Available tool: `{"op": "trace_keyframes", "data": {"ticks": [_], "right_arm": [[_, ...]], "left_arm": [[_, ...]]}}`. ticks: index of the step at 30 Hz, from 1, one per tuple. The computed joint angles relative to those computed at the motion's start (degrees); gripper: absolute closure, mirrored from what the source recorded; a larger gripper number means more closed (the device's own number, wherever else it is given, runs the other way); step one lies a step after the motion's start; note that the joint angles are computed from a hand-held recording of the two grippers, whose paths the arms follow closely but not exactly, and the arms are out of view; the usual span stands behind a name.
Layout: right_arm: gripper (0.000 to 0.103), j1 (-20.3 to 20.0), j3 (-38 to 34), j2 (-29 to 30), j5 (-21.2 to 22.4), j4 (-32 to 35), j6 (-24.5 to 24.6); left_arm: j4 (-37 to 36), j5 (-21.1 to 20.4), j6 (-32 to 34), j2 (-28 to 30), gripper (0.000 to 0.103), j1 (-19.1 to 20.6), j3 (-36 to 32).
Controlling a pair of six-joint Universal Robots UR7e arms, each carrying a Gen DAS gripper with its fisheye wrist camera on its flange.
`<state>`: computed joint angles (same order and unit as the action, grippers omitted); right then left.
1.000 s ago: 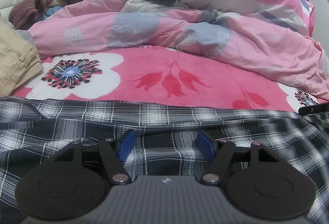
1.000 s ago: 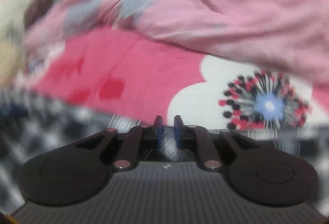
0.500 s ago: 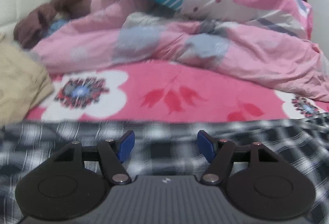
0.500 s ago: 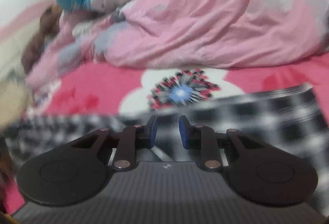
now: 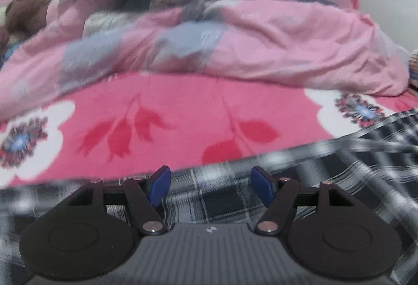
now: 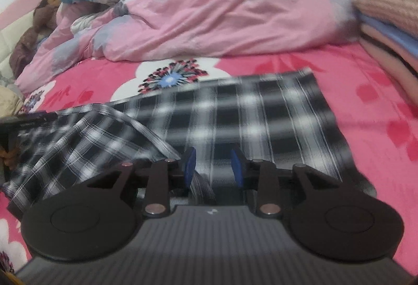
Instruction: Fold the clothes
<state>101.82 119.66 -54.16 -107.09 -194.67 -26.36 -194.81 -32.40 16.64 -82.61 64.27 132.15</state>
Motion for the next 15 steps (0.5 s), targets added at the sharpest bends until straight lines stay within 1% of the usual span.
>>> {"op": "trace_keyframes", "data": {"ticks": [2,4,7,9,11,13,14,15], "right_arm": [[0.074,-0.56,1.7,-0.95,0.34,-1.09,1.96],[0.074,-0.89,3.62,-1.85,0.78,-3.05,4.17],[0.074,-1.15,7.68,-3.81,1.7,-6.36,8.74],[0.074,-1.48,10.3,-5.49,2.85,-6.24,11.88],[0.074,-1.6,12.71,-6.47,3.83,-7.29,13.89],[0.074,-1.9,14.18,-6.81,5.71,-7.71,15.12],[0.074,-1.8,14.28,-6.28,5.77,-8.02,15.05],[0.074,-1.44,13.72,-5.1,4.74,-8.58,14.06]], "left_arm": [[0.76,-0.83,-1.59,-0.28,0.032,0.81,-0.12],[0.41,-0.49,-1.69,-0.17,0.032,0.79,-0.1],[-0.85,0.47,-0.53,0.58,0.031,0.52,-0.05],[-1.02,0.53,-0.34,0.73,0.031,0.54,-0.14],[-0.87,0.35,-0.56,0.63,0.03,0.63,-0.15],[-0.66,0.33,-0.53,0.48,0.03,0.64,-0.16],[-0.91,0.56,-0.27,0.6,0.03,0.56,-0.14],[-1.37,0.78,0.12,0.85,0.03,0.52,-0.15]]}}
